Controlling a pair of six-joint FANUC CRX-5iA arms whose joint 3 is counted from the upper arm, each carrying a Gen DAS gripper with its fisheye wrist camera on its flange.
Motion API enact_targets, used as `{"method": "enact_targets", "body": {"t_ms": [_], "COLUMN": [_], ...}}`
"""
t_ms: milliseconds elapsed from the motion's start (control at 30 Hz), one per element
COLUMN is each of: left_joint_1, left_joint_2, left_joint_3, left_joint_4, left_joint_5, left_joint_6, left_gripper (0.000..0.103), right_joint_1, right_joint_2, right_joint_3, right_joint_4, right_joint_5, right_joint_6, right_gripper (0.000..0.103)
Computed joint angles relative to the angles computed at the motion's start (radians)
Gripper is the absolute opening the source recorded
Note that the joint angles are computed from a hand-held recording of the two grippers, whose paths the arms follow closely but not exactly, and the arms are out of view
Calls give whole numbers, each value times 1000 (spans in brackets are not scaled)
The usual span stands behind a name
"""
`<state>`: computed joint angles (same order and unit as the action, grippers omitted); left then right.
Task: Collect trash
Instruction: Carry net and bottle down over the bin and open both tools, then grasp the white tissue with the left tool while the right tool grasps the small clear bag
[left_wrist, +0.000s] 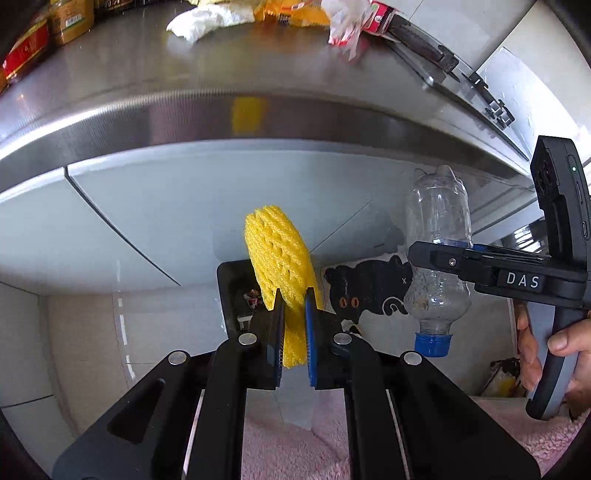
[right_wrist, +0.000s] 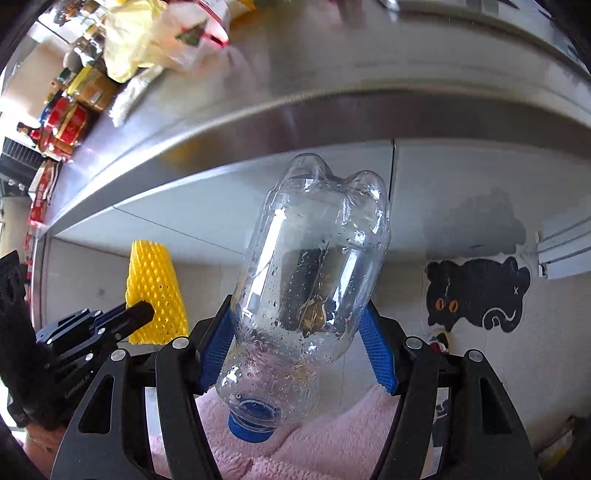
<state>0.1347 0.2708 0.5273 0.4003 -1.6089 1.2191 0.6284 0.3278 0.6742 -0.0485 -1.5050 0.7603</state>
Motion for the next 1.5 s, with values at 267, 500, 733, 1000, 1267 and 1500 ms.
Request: {"method": "enact_targets", "body": {"t_ms": [267,500,733,1000,1267,1500], "left_joint_1": [-28,-49,-59,-58,-50,-37], "left_joint_2": [7,39,83,90,93,77], "left_joint_3": [-183,-253,-259,-241,-218,-185], "left_joint_4": [-33,-83,-76,-97,-92,-89], "left_joint_5": [106,138,128,114,106,81], "left_joint_6": [-15,0,25,40,34,25], "left_gripper": [8,8,9,36,71,78], "right_joint_1": [18,-2,-1,-33,-46,-61], "right_joint_2": [3,82,136,154,139,92], "right_joint_3": [-208,-194,-150,-115,-106,-108], "right_joint_4": [22,-40,-44,-102,-107,-116], "right_joint_5": [180,152,125,95,92,89], "right_joint_6": [-57,-103,-108,-125,-146,-156], "right_gripper": [66,66,66,72,75,76]}}
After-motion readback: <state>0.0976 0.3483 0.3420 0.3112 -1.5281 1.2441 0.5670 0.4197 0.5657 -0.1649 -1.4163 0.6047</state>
